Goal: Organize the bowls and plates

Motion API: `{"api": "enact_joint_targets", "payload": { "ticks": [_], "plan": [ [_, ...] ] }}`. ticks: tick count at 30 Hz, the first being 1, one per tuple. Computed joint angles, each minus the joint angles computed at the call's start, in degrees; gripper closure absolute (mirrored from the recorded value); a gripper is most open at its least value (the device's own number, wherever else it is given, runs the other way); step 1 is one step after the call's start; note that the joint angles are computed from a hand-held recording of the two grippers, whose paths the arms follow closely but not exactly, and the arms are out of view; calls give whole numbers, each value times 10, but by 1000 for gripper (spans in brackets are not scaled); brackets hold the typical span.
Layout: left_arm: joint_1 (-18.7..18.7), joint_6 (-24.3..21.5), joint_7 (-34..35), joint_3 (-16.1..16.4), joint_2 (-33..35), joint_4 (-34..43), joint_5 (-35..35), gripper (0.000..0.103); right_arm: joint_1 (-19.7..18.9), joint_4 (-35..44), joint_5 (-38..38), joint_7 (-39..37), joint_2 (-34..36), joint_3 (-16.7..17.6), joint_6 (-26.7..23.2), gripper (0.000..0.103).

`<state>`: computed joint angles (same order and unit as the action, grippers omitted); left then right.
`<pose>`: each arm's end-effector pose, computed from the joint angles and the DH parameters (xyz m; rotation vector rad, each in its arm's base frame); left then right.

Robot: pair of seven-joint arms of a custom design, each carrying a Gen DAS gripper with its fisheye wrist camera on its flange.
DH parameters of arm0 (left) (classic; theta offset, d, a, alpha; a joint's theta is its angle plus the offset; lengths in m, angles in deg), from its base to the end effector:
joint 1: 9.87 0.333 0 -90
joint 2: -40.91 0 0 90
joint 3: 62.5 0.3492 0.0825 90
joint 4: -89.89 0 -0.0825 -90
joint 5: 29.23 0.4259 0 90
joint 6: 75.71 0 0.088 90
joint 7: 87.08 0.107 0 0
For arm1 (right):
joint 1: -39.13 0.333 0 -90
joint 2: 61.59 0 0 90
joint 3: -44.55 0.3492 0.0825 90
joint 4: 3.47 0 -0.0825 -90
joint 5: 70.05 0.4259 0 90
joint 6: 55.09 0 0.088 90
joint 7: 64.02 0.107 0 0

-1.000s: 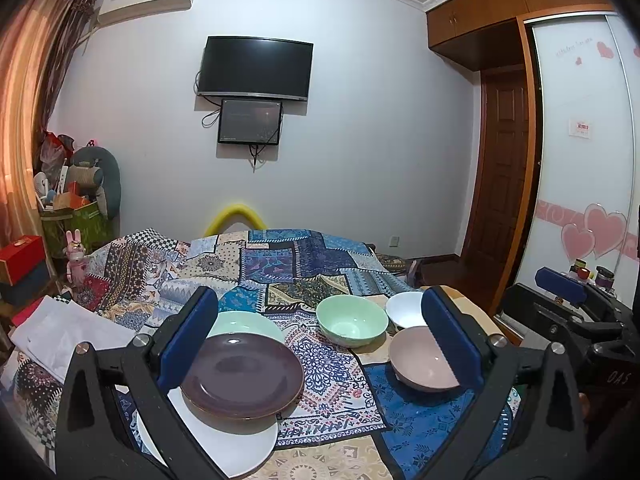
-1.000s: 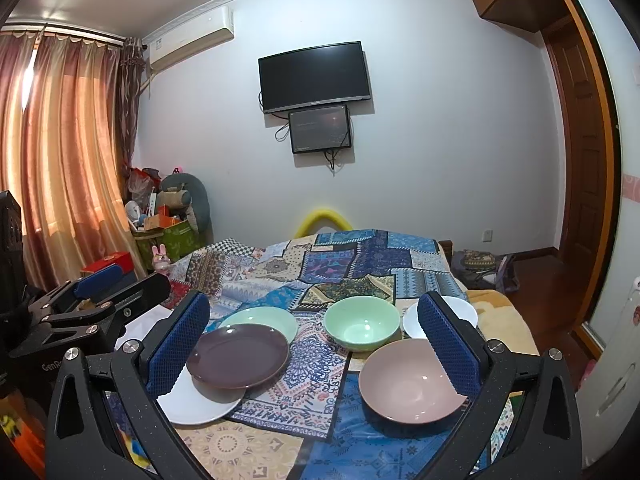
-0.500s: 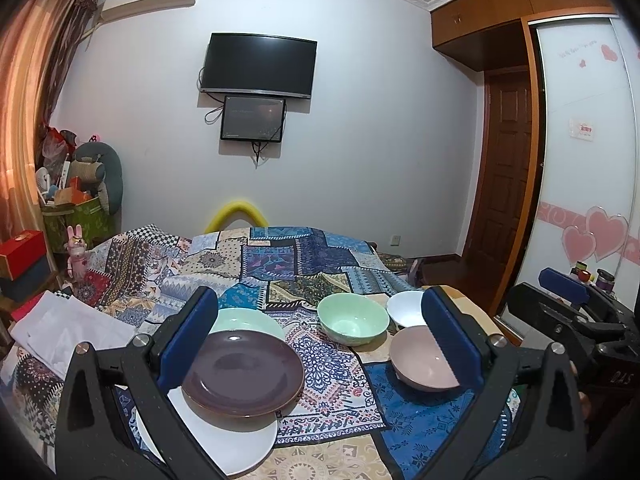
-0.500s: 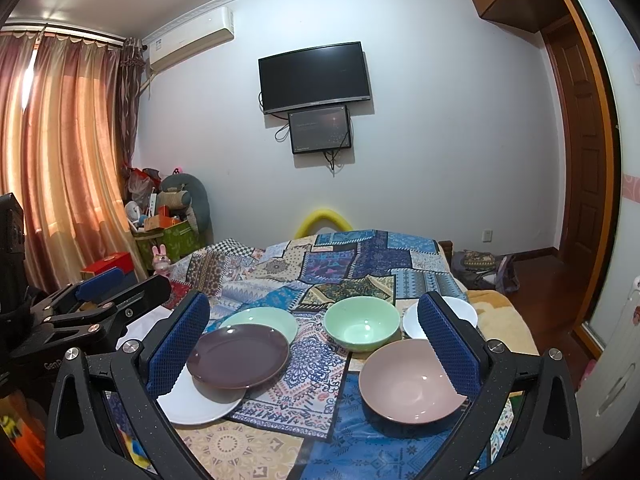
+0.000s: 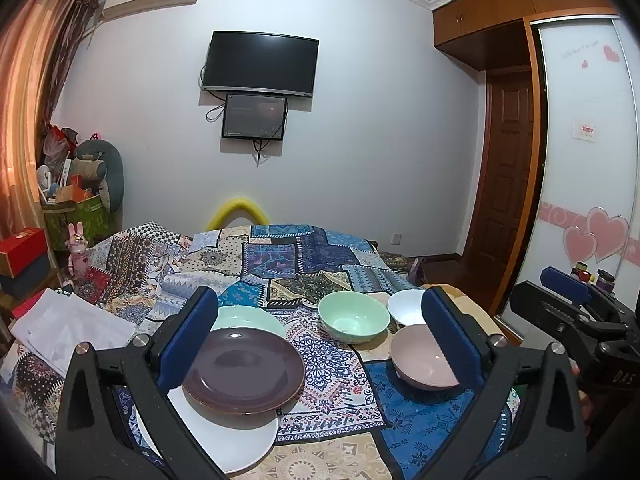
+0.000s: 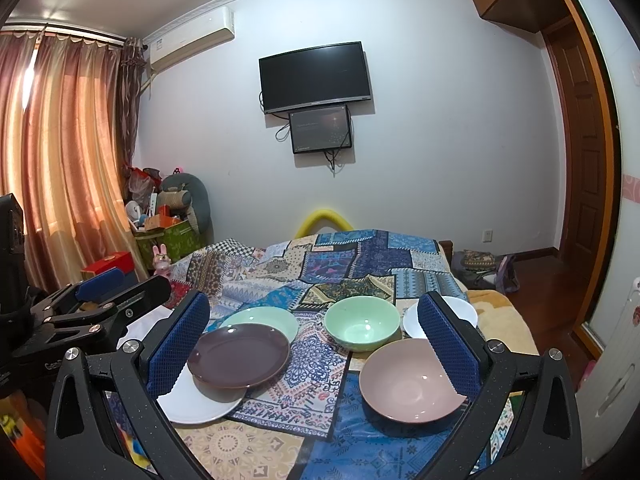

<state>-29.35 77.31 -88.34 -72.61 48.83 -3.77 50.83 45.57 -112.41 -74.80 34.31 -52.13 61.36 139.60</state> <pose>0.5954 -0.3620 0.6428 -1.4716 1.3767 -1.1637 0.6229 0.2612 0.5985 -1.5076 1.0934 -0.7175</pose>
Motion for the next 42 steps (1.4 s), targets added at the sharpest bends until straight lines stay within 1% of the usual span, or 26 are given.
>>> {"api": "enact_joint_targets", "payload": {
  "ticks": [4,5,8,11,17,20,25,27,28,29,30,32,36,38,39,40,41,42],
  "plan": [
    [0,0,1,0,1,0,-1,0,0,1,-1,2,1,0,2,0],
    [0,0,2,0,0,0,-4,0,-7,0,-7,6,1,5,2,0],
    [0,1,2,1,0,0,-4,0,-10,0,-12,11,1,8,0,0],
    [1,-1,2,1,0,0,-5,0,-27,-1,-27,24,2,23,-1,0],
    [1,-1,3,1,0,1,-7,0,-36,0,-39,35,4,31,-2,0],
    [1,1,5,1,0,0,-9,0,-51,2,-53,46,6,44,-4,0],
    [3,5,12,2,0,0,-18,0,-64,7,-63,50,11,58,-9,0],
    [5,8,19,3,1,0,-22,0,-59,9,-58,43,13,56,-15,0],
    [7,13,27,3,1,-1,-29,0,-45,11,-46,32,14,43,-17,0],
    [8,17,36,3,2,-1,-37,0,-36,13,-36,24,15,37,-21,0],
    [10,20,41,4,2,-2,-42,0,-39,18,-31,17,19,42,-29,0],
    [12,22,52,5,3,-3,-53,0,-54,25,-22,5,26,62,-42,0],
    [21,28,92,9,4,-11,-89,0,-61,49,1,-26,49,82,-78,0],
    [24,23,106,12,3,-17,-102,0,-63,60,14,-41,60,91,-93,0],
    [26,19,111,13,3,-18,-108,0,-73,68,22,-53,69,106,-105,0],
    [29,17,119,14,5,-19,-118,0,-70,78,28,-61,78,107,-116,0],
    [35,19,139,14,6,-23,-142,0,-55,88,31,-63,85,93,-127,0],
    [39,24,151,15,7,-27,-159,0,-50,95,37,-69,89,90,-137,0]
  ]
}}
